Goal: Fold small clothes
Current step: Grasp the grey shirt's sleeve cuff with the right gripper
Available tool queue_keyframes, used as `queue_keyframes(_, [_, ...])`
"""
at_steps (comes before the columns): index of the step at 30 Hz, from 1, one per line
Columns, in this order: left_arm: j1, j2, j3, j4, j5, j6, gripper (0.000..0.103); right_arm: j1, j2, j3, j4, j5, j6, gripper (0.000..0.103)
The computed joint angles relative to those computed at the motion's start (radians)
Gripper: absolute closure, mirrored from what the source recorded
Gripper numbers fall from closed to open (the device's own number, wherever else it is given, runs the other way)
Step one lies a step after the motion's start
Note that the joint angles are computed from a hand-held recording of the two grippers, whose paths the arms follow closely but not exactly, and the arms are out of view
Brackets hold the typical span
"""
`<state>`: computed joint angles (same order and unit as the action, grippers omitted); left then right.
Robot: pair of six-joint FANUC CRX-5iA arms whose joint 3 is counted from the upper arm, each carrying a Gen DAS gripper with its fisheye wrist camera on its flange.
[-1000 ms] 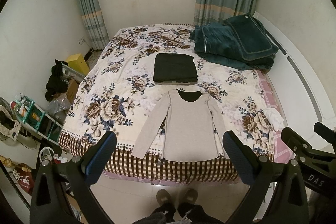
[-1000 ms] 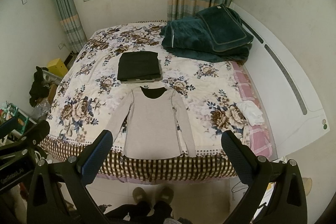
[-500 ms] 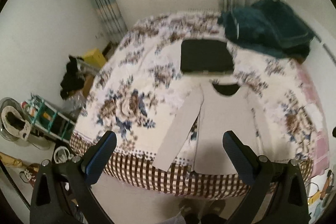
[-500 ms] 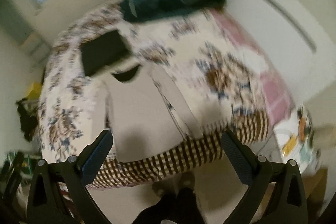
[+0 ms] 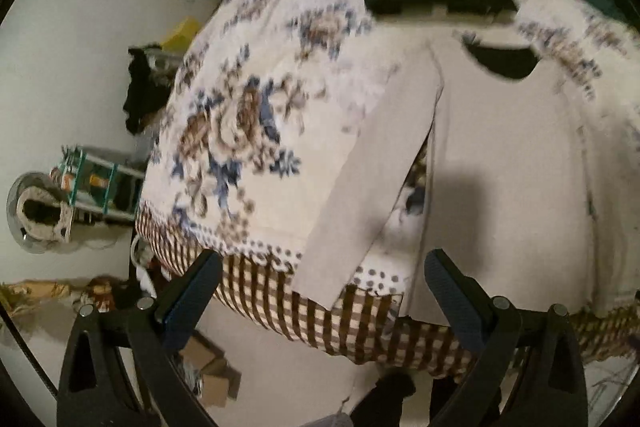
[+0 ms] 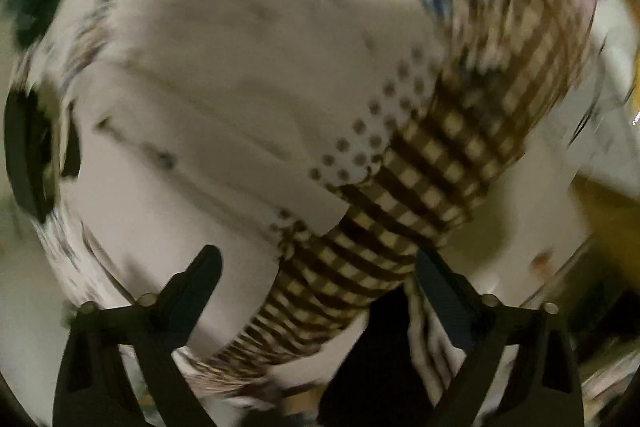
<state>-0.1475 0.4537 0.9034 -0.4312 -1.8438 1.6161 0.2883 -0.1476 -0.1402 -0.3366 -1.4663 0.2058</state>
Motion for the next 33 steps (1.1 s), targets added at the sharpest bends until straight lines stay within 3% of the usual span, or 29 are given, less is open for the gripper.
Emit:
queue_keyframes(4, [-0.013,0.054,-0.037,0.007,-0.002,0.039,0.000,-0.098,-0.094,-0.223,-0.193,0.212,-0.061,0.008])
queue_keyframes(6, [-0.025,0.069,-0.075,0.009,0.024,0.054,0.000,-0.112,-0.152,-0.323,-0.264,0.350,-0.112,0.008])
queue_keyframes(8, [-0.031,0.094,-0.087,0.018,0.032,0.055,0.000,-0.085,-0.211,-0.413,-0.302,0.511,-0.191,0.015])
queue_keyframes(9, [-0.032,0.107,-0.085,0.025,0.032,0.055,0.000,-0.054,-0.229,-0.452,-0.300,0.607,-0.231,0.022])
queue_keyframes(11, [-0.035,0.123,-0.096,0.039,0.053,0.058,0.000,-0.016,-0.216,-0.465,-0.285,0.689,-0.265,0.049])
queue_keyframes(12, [-0.037,0.132,-0.093,0.046,0.062,0.058,0.000,0.016,-0.195,-0.444,-0.237,0.690,-0.278,0.077])
queue_keyframes(13, [-0.043,0.144,-0.091,0.053,0.075,0.059,0.000,0.025,-0.163,-0.406,-0.202,0.652,-0.255,0.092])
queue_keyframes(17, [-0.055,0.168,-0.087,0.074,0.113,0.056,0.000,0.128,-0.096,-0.263,0.097,0.514,-0.238,0.093])
queue_keyframes(20, [-0.053,0.175,-0.091,0.106,0.135,0.066,0.000,0.189,-0.057,-0.148,0.365,0.362,-0.179,0.094])
queue_keyframes(22, [-0.056,0.182,-0.088,0.116,0.143,0.066,0.000,0.191,-0.007,-0.068,0.477,0.253,-0.087,0.093])
queue_keyframes(23, [-0.059,0.184,-0.089,0.121,0.148,0.063,0.000,0.156,0.012,-0.040,0.464,0.236,-0.028,0.091])
queue_keyframes(25, [-0.064,0.195,-0.081,0.124,0.148,0.059,0.000,0.052,0.092,0.047,0.320,0.154,0.142,0.068])
queue_keyframes(27, [-0.066,0.204,-0.072,0.128,0.140,0.057,0.000,-0.041,0.107,0.033,0.164,0.118,0.165,0.056])
queue_keyframes(29, [-0.067,0.204,-0.073,0.129,0.144,0.052,0.000,-0.071,0.065,-0.042,0.140,0.183,0.068,0.052])
queue_keyframes(31, [-0.068,0.203,-0.078,0.122,0.146,0.047,0.000,-0.083,0.012,-0.115,0.140,0.269,-0.007,0.040])
queue_keyframes(33, [-0.065,0.205,-0.082,0.117,0.143,0.045,0.000,-0.117,-0.029,-0.192,0.100,0.391,-0.049,0.038])
